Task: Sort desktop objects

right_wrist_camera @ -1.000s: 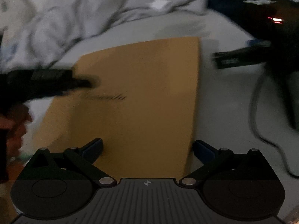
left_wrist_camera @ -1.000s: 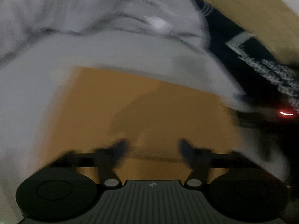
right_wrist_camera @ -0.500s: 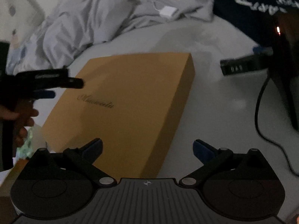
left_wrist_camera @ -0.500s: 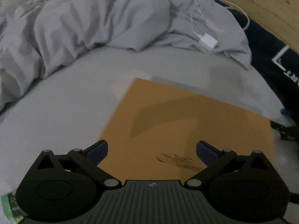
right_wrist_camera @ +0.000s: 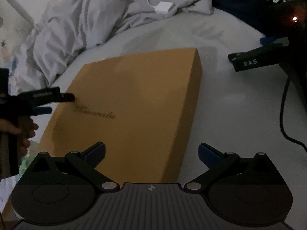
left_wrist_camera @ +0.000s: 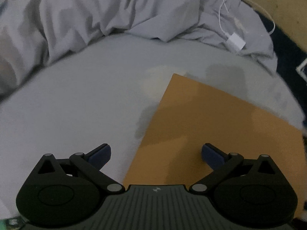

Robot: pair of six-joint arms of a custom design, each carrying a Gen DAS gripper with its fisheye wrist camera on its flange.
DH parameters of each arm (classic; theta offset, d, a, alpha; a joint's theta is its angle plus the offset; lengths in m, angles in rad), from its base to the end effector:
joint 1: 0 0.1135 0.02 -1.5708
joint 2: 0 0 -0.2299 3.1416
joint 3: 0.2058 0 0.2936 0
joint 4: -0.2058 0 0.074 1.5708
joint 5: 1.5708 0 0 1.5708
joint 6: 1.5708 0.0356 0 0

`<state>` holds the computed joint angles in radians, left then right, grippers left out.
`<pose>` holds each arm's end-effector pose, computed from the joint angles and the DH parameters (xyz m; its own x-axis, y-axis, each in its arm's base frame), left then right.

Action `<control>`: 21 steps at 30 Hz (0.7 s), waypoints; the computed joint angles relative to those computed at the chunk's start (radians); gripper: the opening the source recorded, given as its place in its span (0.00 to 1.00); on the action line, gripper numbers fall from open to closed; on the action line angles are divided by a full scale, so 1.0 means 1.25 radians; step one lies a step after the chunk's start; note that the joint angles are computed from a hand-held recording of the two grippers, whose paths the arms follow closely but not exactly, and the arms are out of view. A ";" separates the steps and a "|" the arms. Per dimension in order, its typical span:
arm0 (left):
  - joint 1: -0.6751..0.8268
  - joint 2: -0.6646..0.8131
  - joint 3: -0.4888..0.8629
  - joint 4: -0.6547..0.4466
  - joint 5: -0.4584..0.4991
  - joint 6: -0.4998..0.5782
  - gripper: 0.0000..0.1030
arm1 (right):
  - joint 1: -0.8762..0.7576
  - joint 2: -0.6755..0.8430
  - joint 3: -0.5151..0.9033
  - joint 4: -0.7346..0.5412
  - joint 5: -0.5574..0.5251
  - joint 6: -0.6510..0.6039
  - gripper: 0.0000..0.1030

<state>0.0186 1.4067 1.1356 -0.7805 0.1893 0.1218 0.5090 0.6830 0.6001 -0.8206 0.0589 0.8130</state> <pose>0.3296 -0.0006 0.2265 -0.8525 0.1035 -0.5124 0.1800 0.9784 -0.1019 0.1764 0.0960 0.2085 -0.8017 0.3830 -0.4589 0.1857 0.8894 0.4177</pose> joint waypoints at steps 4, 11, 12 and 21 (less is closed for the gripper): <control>0.017 0.025 -0.002 -0.004 0.093 -0.018 1.00 | 0.013 0.036 0.004 0.019 -0.003 0.010 1.00; -0.009 -0.002 -0.025 -0.007 0.072 -0.027 1.00 | 0.061 0.097 0.035 0.021 0.038 0.053 1.00; -0.013 -0.009 -0.027 -0.013 0.066 -0.024 1.00 | 0.055 0.098 0.038 0.015 0.034 0.049 1.00; -0.068 -0.087 -0.021 -0.083 0.010 -0.022 1.00 | 0.023 0.079 0.072 -0.062 0.019 0.013 1.00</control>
